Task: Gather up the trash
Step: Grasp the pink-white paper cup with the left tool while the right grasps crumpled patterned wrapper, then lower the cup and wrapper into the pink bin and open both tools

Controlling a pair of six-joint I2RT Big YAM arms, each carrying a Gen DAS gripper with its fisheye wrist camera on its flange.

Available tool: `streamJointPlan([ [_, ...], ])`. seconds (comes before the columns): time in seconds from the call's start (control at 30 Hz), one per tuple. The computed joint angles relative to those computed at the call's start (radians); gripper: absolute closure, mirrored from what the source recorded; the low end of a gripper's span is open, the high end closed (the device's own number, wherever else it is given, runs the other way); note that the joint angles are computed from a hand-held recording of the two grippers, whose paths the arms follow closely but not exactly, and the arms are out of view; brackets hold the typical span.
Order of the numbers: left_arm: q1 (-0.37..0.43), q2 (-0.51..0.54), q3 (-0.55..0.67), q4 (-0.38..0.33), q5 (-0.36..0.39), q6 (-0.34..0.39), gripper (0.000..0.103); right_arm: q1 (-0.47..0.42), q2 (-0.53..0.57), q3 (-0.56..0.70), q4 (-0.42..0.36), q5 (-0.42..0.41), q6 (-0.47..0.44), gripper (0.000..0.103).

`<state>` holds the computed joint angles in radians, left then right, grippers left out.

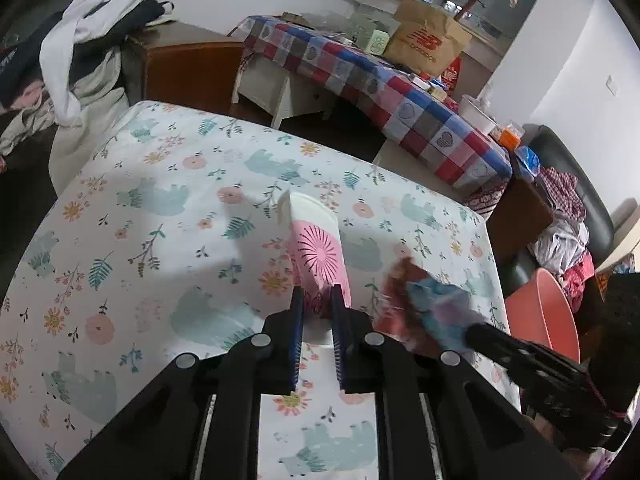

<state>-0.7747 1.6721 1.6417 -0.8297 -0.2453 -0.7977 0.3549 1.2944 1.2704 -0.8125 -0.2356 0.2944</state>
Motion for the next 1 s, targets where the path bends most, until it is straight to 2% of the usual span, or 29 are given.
streamJointPlan([
  [0.2,-0.036,-0.006,0.019,0.003,-0.014,0.021,0.093,-0.050,-0.121,-0.076,-0.005,0.036,0.020,0.099],
  [0.37,-0.077,-0.005,0.056,-0.015,-0.050,0.047,0.094,-0.074,-0.175,-0.114,0.004,0.042,0.033,0.099],
  [0.63,-0.143,0.074,0.192,-0.128,-0.113,0.078,0.094,-0.094,-0.251,-0.154,0.008,0.077,0.027,0.099],
  [1.0,-0.195,0.154,0.331,-0.177,-0.149,0.116,0.094,-0.119,-0.333,-0.179,-0.007,0.124,0.024,0.099],
])
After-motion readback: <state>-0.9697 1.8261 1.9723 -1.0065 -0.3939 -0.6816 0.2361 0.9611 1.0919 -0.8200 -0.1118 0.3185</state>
